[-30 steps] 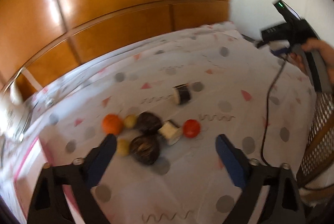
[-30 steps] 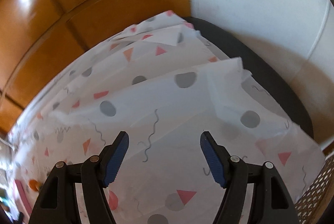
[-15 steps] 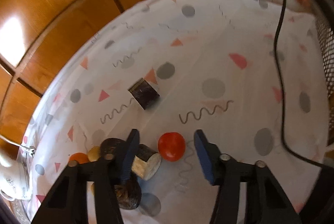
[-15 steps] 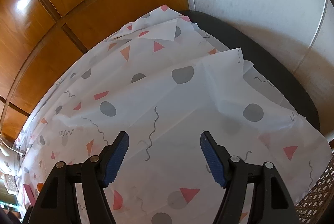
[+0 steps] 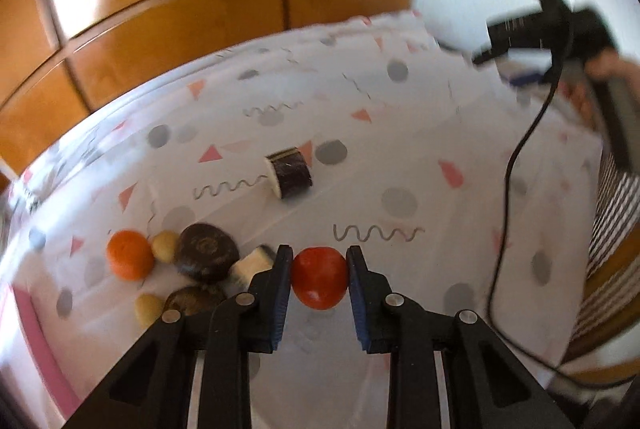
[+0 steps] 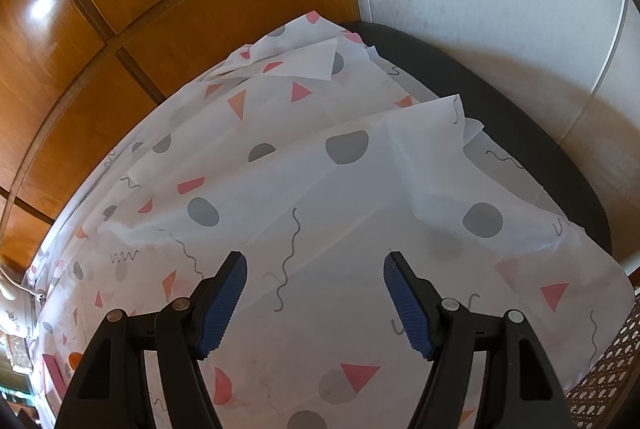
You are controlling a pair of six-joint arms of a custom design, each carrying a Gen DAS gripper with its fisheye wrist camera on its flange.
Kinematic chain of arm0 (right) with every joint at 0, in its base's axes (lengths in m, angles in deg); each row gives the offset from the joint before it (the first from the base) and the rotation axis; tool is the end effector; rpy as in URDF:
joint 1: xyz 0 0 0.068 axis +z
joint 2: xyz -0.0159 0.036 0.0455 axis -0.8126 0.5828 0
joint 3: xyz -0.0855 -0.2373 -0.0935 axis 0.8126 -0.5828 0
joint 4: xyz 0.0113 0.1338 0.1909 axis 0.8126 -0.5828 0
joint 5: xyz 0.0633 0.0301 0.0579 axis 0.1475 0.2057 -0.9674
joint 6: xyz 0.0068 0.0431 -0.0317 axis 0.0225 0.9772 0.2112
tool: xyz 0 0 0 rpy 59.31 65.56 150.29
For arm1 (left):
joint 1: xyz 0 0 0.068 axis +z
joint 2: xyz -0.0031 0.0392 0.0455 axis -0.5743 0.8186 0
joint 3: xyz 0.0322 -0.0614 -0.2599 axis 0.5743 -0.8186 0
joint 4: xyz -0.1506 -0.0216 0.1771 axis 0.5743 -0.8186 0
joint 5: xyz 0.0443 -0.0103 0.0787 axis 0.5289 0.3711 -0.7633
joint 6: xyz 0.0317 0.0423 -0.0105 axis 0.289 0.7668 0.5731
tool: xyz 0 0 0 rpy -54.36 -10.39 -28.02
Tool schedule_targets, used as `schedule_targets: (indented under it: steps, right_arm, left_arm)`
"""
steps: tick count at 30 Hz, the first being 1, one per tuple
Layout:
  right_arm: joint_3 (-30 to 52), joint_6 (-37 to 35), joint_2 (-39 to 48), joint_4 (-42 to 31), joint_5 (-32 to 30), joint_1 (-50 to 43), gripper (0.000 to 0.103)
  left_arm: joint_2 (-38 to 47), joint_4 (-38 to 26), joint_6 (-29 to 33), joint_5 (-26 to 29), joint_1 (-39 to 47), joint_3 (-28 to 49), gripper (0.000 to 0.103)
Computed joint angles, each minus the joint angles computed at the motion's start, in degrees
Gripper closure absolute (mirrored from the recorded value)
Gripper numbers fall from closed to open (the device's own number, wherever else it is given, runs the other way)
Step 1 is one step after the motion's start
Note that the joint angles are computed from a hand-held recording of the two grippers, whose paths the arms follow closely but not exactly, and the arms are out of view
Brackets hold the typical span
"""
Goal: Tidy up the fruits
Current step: 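Carry the red tomato into the pink tray and open the left tool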
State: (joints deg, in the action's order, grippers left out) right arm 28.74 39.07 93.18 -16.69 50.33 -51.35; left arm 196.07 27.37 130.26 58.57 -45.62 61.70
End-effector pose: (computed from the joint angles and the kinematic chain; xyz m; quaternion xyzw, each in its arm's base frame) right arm 0.2054 0.0004 0.2402 0.5499 0.7977 0.0015 0.2476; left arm 0.3537 -0.0846 0.2379 0.5149 0.7927 -0.1841 0.2695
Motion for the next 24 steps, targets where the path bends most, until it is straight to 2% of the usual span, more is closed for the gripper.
schedule_targets:
  steps: [5, 10, 24]
  right_arm:
    - [-0.1, -0.7, 0.6, 0.4, -0.4, 0.5, 0.031]
    - [1.2, -4.2, 3.4, 2.4, -1.9, 2.5, 0.031]
    - [8.1, -15.3, 12.3, 5.6, -3.2, 10.8, 0.031]
  left_arm:
    - [-1.4, -3.3, -4.6, 4.0, 6.1, 2.0, 0.076]
    - [1.6, -7.6, -9.4, 5.8, 13.0, 9.2, 0.076]
    - [15.5, -11.6, -18.9, 4.1, 28.6, 30.4, 0.076]
